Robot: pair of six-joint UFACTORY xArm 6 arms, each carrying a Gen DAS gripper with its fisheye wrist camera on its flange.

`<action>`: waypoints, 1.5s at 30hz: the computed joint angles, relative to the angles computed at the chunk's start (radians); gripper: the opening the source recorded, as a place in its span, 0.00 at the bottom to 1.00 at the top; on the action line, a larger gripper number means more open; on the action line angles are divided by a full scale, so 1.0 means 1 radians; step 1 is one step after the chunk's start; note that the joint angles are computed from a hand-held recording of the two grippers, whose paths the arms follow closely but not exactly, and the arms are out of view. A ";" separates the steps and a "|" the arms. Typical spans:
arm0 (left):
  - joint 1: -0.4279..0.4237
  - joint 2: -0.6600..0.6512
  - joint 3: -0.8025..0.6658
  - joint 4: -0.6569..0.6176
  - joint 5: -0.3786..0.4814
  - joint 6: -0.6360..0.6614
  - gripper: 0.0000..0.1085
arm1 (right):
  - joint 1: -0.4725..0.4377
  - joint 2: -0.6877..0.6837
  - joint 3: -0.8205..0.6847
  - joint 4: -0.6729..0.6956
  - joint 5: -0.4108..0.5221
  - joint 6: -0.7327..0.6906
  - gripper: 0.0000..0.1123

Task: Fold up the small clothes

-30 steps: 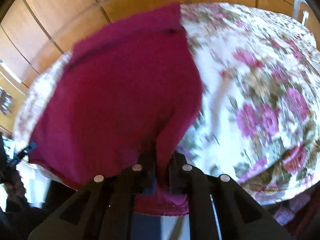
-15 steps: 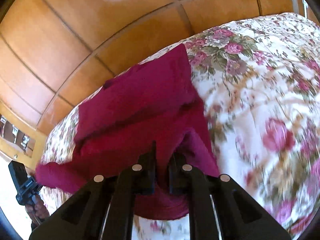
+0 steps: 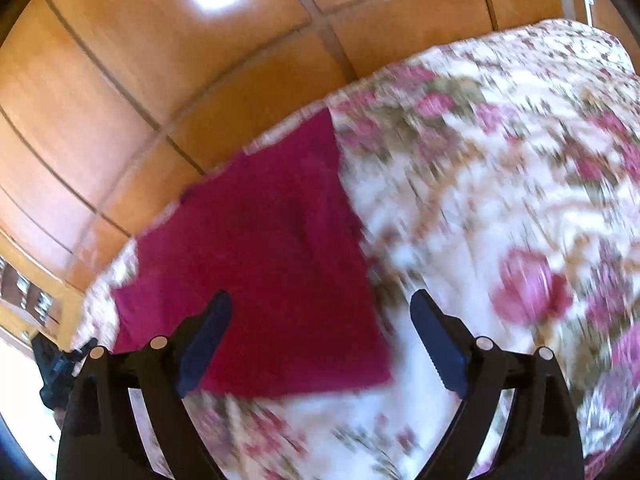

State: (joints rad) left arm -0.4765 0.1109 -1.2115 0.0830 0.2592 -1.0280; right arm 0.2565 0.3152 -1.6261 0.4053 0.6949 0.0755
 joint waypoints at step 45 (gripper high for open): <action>-0.147 -0.176 0.122 0.285 0.133 -0.117 0.13 | 0.076 -0.233 0.289 -0.188 -0.031 0.031 0.17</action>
State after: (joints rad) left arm -0.6234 -0.0654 -1.0898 0.3682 0.3923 -1.1453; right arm 0.3330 0.0822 -1.3368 0.2172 0.6637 0.1065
